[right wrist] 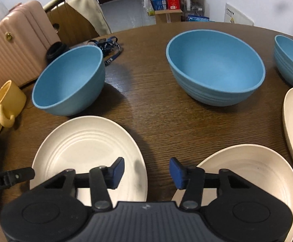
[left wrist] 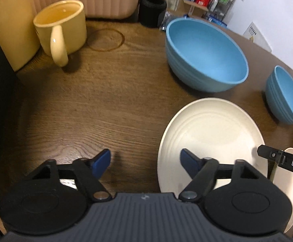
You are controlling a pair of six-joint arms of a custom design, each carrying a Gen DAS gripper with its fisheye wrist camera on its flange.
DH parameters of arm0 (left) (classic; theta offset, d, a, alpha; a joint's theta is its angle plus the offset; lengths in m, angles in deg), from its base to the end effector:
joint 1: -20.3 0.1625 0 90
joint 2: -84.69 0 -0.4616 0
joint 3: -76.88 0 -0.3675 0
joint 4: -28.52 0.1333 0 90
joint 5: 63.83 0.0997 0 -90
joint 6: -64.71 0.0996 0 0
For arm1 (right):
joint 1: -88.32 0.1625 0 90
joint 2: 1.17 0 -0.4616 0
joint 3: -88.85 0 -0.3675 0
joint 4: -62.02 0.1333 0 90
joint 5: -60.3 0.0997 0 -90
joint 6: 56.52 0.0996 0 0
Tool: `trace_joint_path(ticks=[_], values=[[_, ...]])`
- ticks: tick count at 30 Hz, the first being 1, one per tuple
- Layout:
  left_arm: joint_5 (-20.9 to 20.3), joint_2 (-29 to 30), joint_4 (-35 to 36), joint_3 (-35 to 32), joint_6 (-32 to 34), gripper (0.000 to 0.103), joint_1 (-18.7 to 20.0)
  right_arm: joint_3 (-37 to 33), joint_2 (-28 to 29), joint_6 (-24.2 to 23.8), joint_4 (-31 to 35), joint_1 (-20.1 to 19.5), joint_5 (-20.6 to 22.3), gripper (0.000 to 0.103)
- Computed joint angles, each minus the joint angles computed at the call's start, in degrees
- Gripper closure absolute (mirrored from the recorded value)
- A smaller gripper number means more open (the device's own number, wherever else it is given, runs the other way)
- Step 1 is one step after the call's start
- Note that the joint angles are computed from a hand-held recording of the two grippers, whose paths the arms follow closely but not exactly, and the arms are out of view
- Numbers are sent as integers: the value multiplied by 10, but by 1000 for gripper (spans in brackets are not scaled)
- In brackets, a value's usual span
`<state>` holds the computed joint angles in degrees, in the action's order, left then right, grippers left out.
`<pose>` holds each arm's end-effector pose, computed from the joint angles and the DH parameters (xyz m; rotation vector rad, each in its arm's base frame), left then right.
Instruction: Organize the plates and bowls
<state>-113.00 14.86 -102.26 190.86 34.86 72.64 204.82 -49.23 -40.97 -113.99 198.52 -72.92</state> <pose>-0.1594 -0.5313 0.2587 0.1960 2.4726 -0.4523 0.2558 -0.5069 0.1273 -0.0547 -2.4399 0.6654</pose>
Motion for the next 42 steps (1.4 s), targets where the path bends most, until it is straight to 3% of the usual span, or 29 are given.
trace_joint_path(ticks=[4,10,19,29,42], values=[[-13,5,16,-9,-5,38,7,-1,0,7,11,-7,11,67],[-24,10,32,-19,-5,52,17,-5,3,14,21,-12,20,70],[-40,10,37,-23,-5,65,22,-3,-2,23,24,-18,42,86],[-63,11,23,-24,3,92,23,3,-6,32,17,-20,55,89],[-45,-14,3,0,1,92,4,25,-15,38,-14,-3,53,95]])
